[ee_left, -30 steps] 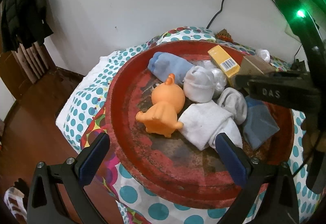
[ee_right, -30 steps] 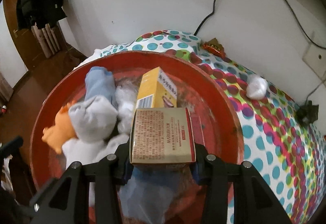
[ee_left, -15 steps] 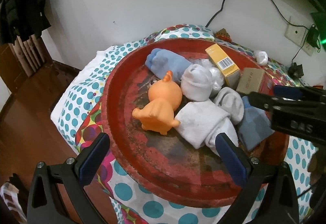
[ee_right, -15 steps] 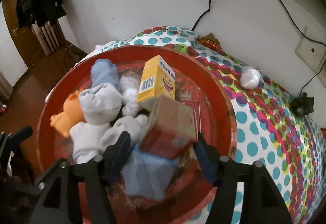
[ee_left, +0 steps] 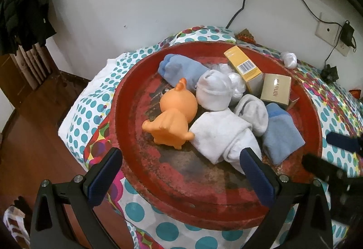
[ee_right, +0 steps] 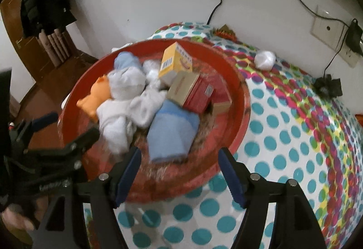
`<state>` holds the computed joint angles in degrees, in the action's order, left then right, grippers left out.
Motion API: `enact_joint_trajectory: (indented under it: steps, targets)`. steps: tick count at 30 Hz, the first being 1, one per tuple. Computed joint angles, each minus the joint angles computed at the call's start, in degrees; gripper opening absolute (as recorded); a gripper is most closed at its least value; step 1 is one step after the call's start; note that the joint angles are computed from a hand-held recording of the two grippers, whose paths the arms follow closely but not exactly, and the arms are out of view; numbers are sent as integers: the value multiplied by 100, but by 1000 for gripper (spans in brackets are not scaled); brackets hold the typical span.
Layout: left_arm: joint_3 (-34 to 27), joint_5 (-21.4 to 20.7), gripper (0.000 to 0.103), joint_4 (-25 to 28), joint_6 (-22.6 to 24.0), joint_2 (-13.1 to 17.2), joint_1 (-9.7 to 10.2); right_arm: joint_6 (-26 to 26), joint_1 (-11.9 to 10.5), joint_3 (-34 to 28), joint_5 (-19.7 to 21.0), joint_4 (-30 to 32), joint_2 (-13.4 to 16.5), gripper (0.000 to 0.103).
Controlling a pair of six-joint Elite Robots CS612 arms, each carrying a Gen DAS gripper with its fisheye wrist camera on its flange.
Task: Organize objects
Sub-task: 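Lower the tan box onto the tray and open the right gripper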
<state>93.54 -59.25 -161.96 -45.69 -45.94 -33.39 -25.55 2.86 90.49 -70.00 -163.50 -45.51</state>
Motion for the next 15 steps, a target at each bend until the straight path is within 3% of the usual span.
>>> enact_joint_trajectory:
  steps: [11,15]
  targets:
    - [72,-404,103,-528,131,11,11,-75,-55,387,-34,-301,-106,72]
    - [12,-37,103,-255,164,10,-58,-91,-54,419,-106,-372,-113,72]
